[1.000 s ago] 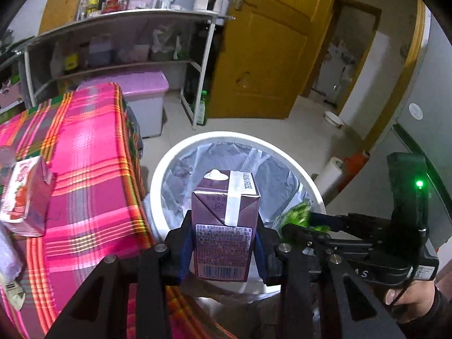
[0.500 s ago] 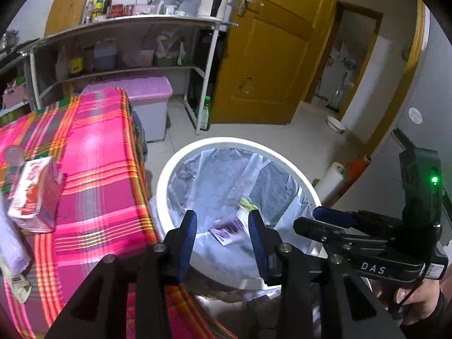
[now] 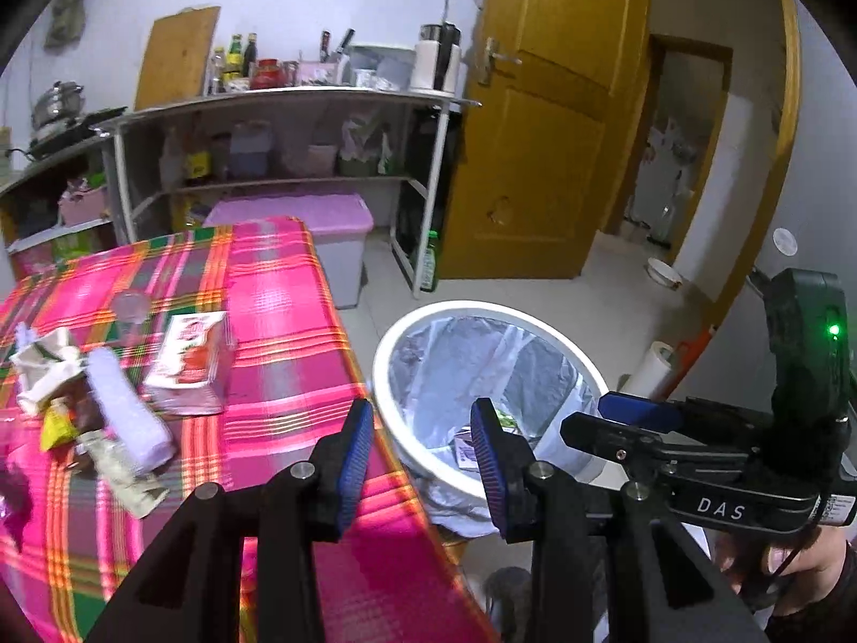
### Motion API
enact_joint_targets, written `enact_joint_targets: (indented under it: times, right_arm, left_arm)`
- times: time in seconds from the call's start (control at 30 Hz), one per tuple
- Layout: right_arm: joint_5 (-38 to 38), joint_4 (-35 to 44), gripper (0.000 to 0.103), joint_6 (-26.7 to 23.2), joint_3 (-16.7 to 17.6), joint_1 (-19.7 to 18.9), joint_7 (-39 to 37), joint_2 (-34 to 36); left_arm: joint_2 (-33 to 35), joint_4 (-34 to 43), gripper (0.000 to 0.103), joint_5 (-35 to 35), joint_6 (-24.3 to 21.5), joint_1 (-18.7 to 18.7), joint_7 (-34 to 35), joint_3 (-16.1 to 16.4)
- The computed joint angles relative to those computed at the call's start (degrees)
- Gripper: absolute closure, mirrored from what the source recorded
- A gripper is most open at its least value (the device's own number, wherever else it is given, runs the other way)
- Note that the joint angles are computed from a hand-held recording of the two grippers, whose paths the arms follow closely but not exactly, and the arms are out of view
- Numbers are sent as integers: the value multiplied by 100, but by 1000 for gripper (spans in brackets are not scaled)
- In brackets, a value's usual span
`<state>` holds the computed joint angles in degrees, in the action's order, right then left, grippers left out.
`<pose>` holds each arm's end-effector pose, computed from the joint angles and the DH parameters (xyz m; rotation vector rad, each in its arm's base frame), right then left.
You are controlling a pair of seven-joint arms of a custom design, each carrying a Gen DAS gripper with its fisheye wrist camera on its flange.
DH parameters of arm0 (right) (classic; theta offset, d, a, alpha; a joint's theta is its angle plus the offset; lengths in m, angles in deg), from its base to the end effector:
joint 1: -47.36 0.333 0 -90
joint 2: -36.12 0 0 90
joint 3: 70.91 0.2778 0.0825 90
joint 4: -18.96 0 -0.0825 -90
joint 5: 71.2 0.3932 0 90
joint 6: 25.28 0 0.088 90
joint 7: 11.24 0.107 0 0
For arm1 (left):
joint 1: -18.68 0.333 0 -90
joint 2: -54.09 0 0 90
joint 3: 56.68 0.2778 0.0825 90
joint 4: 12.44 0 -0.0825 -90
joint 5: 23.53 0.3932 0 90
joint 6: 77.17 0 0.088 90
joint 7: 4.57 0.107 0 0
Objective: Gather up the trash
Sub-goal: 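Move both open grippers back toward the trash on the table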
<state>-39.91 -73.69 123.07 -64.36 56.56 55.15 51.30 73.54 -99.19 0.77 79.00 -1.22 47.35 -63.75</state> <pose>0.6662 0.1694 0.5116 -1.8803 1.3763 -0.2606 0.6301 -0.3230 0.5345 -1.6688 1.8251 -1.0347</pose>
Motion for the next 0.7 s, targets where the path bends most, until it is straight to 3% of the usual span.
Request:
enact_joint_targets:
  times: [0.23, 0.7]
  right_arm:
    - [230, -14, 45, -10, 149, 94, -414, -54]
    - [61, 608, 45, -618, 295, 462, -631, 392]
  left_arm:
    - [-769, -952, 65, 611, 172, 68, -837, 140]
    - [-1957, -2501, 65, 1533, 329, 855, -2215, -185]
